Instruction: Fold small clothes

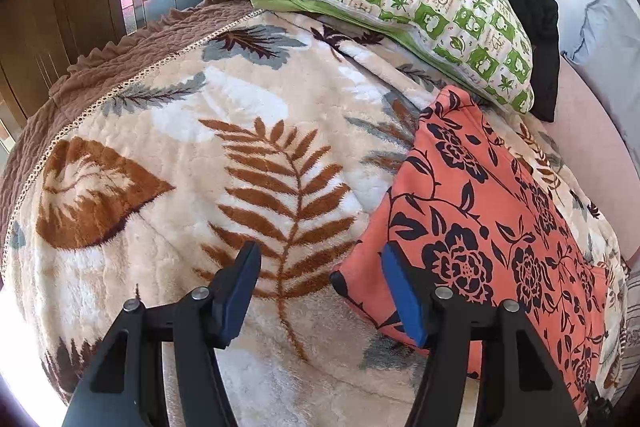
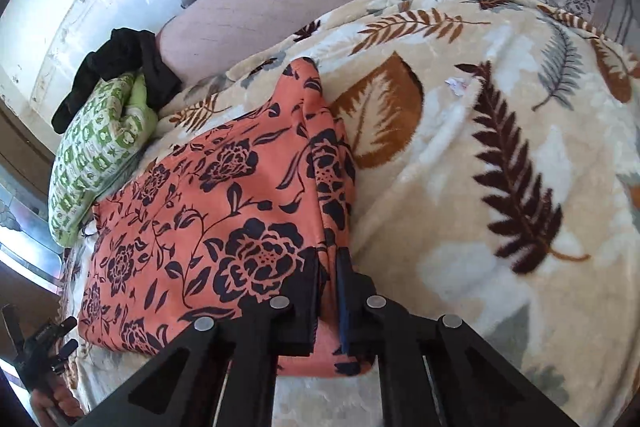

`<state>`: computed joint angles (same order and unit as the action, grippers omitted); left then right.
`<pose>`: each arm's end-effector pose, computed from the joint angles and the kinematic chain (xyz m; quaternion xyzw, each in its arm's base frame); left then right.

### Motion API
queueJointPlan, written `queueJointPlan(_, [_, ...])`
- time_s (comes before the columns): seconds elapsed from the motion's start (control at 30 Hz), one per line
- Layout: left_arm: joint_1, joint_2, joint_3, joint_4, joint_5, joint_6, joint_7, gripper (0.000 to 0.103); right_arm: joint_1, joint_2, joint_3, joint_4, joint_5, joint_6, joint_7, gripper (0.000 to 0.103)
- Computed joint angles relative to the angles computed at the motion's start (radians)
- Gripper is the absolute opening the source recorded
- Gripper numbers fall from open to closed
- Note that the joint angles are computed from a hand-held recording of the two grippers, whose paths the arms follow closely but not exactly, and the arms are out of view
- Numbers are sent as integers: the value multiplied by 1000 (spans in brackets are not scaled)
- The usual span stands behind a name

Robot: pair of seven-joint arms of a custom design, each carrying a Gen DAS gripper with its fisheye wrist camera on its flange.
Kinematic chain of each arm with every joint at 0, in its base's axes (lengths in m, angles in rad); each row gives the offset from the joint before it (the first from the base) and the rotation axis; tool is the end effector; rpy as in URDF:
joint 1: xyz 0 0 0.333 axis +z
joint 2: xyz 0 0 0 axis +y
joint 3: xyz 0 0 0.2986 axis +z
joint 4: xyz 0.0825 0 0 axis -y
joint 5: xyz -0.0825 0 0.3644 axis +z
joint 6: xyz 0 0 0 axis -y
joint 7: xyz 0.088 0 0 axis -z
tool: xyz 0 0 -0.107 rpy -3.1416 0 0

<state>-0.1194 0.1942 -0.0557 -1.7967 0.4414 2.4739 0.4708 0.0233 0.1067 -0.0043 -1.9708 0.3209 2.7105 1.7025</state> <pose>0.6229 -0.1091 0.4828 -0.8572 0.4268 -0.2069 0.2004 0.6060 0.0005 0.4806 -0.5376 0.7777 -0.1181 0.3037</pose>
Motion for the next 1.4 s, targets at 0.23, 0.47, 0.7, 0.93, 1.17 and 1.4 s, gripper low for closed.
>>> queueJointPlan(0.23, [6, -36, -13, -49, 49, 142, 34, 64, 15, -63, -20, -101, -105, 130, 85, 3])
queueJointPlan(0.47, [-9, 85, -83, 94, -203, 188, 428, 70, 78, -34, 51, -32, 367, 179, -399, 6])
queueJointPlan(0.7, [-88, 217, -43, 257, -258, -43, 566, 71, 104, 65, 96, 64, 287, -3, -387, 6])
queueJointPlan(0.93, [-78, 140, -34, 173, -301, -27, 544, 72, 22, 41, 115, 41, 525, -167, -457, 6])
queueJointPlan(1.17, [4, -77, -20, -139, -397, 127, 372, 76, 36, -67, 33, -74, 821, -186, -533, 8])
queueJointPlan(1.4, [84, -69, -67, -186, -721, 221, 530, 77, 64, -129, -14, -160, 1068, -163, -582, 95])
